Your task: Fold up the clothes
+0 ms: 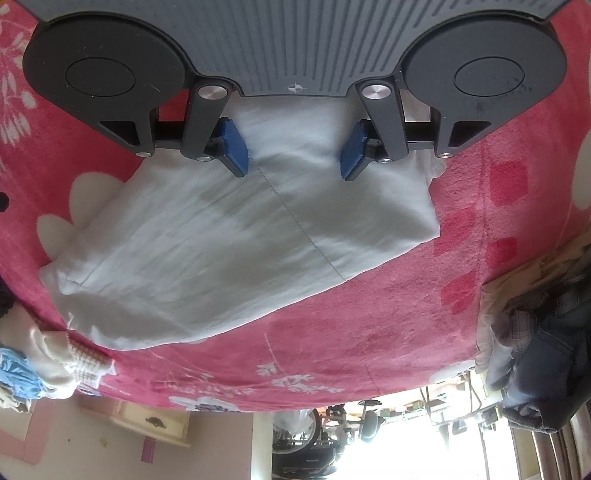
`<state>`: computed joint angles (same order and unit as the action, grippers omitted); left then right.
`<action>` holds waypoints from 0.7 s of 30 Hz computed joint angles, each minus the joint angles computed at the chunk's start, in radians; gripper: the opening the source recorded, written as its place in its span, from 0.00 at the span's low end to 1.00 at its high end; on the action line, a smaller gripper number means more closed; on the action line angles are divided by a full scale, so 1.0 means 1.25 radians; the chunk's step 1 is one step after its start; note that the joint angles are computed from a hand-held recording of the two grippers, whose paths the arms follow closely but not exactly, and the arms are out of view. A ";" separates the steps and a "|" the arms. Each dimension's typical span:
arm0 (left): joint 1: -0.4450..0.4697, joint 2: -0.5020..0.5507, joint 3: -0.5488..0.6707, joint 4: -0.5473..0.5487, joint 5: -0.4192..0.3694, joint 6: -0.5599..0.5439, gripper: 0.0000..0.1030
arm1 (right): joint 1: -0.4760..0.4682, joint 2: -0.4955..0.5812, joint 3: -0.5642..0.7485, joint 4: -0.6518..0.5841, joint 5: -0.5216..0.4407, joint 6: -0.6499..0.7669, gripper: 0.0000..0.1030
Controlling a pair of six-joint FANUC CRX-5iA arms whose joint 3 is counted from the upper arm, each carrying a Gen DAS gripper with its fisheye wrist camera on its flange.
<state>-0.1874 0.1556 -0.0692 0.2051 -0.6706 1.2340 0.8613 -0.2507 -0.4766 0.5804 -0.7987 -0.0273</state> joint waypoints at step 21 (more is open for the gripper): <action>0.006 -0.022 -0.031 0.046 0.045 -0.059 0.56 | 0.006 0.017 0.020 -0.021 -0.010 0.031 0.23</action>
<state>-0.1795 0.1285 -0.1082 0.2623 -0.6138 1.1601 0.8694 -0.2292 -0.4517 0.5543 -0.8107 0.0114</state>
